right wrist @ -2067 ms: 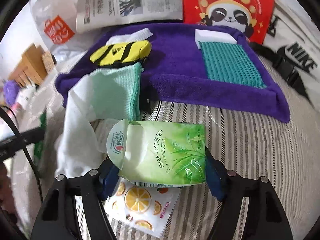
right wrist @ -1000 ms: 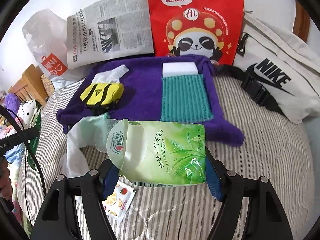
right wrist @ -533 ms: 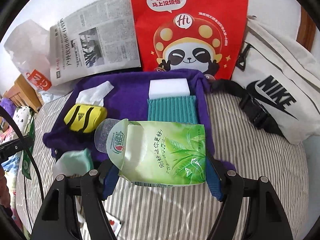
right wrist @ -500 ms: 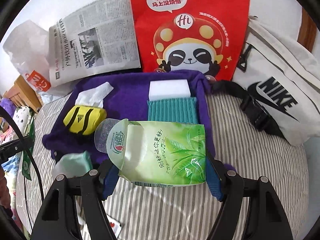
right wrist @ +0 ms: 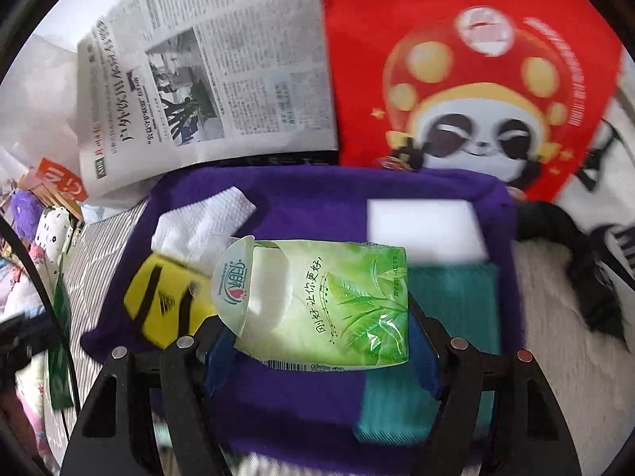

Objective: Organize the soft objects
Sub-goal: 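Carry the tissue pack onto the purple towel and open the right gripper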

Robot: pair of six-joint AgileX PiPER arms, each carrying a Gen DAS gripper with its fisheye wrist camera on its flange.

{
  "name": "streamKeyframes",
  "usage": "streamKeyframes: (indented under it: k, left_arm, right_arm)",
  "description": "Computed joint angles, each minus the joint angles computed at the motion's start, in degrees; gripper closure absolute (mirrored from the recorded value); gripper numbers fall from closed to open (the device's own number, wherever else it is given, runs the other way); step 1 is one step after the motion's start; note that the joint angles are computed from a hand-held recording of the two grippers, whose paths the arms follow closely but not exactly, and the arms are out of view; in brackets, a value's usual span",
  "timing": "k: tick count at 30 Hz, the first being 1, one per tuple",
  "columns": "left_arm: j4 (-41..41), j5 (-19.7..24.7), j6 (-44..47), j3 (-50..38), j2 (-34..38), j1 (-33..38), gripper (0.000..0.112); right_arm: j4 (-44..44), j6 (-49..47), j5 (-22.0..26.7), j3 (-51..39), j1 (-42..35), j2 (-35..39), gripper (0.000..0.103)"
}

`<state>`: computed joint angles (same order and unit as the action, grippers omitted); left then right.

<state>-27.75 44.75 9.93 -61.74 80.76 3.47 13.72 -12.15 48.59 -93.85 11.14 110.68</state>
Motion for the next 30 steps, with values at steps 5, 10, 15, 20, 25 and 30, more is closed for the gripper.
streamKeyframes:
  k: [5,10,15,20,25,30]
  left_arm:
    - [-0.8,1.1,1.5,-0.8,1.0,2.5,0.082]
    - [-2.7,2.2,3.6,-1.6,2.2,4.2,0.082]
    - [-3.1,2.2,4.4,-1.8,3.0,4.6,0.082]
    - [-3.7,2.1,5.3,-1.0,2.5,5.4,0.082]
    - [-4.0,2.0,5.6,-0.2,2.2,5.7,0.082]
    - [-3.4,2.4,4.8,0.3,1.3,5.9,0.082]
  right_arm:
    - [-2.9,5.8,3.0,-11.0,2.6,8.6,0.030]
    - [-5.0,7.5,6.3,-19.0,4.6,15.0,0.030]
    - [-10.2,10.7,6.4,-22.7,6.6,18.1,0.029]
    - [-11.0,8.8,10.7,-27.1,7.3,20.3,0.019]
    - [-5.3,5.9,11.8,-25.6,5.5,19.2,0.014]
    - [-2.5,4.3,11.8,-22.1,3.7,15.7,0.014]
